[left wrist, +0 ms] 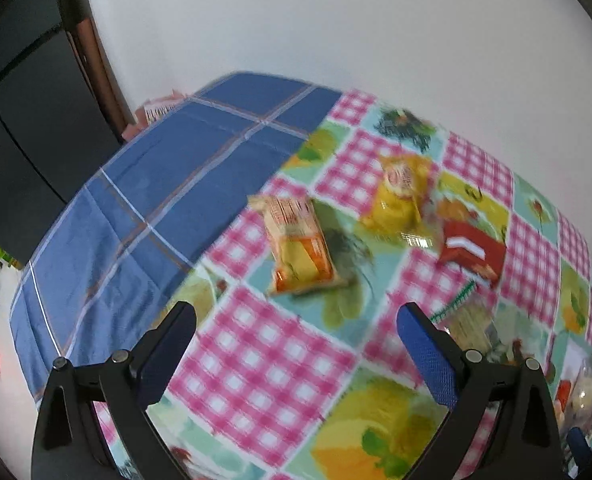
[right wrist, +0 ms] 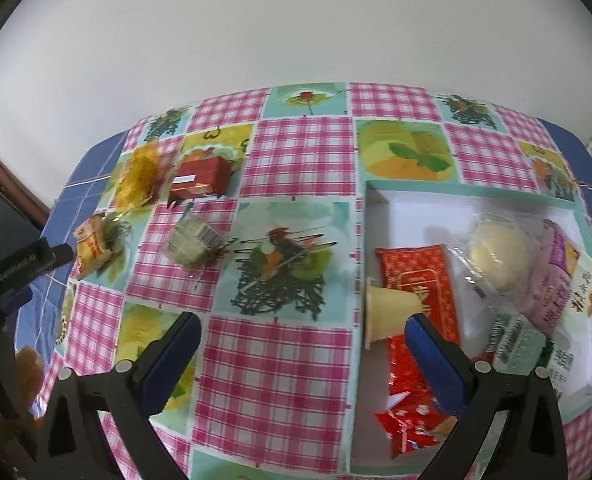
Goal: Organize snacks
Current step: 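Grasp the cream-orange pastry pack with the left tool while the right tool grasps the clear biscuit pack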
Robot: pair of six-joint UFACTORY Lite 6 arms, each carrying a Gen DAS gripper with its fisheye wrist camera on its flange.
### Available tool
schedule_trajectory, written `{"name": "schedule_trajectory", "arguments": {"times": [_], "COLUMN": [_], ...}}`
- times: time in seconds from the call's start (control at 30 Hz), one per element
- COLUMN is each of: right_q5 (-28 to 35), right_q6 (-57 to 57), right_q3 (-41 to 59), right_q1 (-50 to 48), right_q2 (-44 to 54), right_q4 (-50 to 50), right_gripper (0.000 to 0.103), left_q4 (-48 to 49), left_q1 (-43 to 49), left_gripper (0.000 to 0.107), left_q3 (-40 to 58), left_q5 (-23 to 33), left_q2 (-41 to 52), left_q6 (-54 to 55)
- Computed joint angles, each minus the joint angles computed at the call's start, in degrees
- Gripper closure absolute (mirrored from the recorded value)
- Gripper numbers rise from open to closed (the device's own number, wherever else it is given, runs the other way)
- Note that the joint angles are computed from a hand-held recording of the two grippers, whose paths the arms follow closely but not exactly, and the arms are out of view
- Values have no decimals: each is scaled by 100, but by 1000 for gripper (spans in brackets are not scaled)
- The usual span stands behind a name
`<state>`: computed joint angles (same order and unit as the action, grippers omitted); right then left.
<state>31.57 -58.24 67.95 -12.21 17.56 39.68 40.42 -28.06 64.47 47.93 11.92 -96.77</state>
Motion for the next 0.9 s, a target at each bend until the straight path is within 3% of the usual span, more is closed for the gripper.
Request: {"name": "schedule_trajectory", "arguments": {"times": [0.07,0.5,0.77,0.9], "right_q5": [-29,-523,-832,-1333], "right_q6": [90,745,938,1152], "right_q3": [79,849,1407,1406], "right_q1": [120,1243,1778,2042], "right_q2": [123,1210,2085,2207], "right_q4": [-31,-526,-626,-1027], "right_gripper": [0,0,0,0], "left_q4": [129,-89,32,127], "left_q1": [119,1054,1410,1473], "left_gripper": [7,7,7,7], "left_q3": [-1,-10,-102,-11], "left_q5": [27,-1234,-1520,-1509], "left_q2": [-37,406,476,531], "left_q6": [39,679,670,663]}}
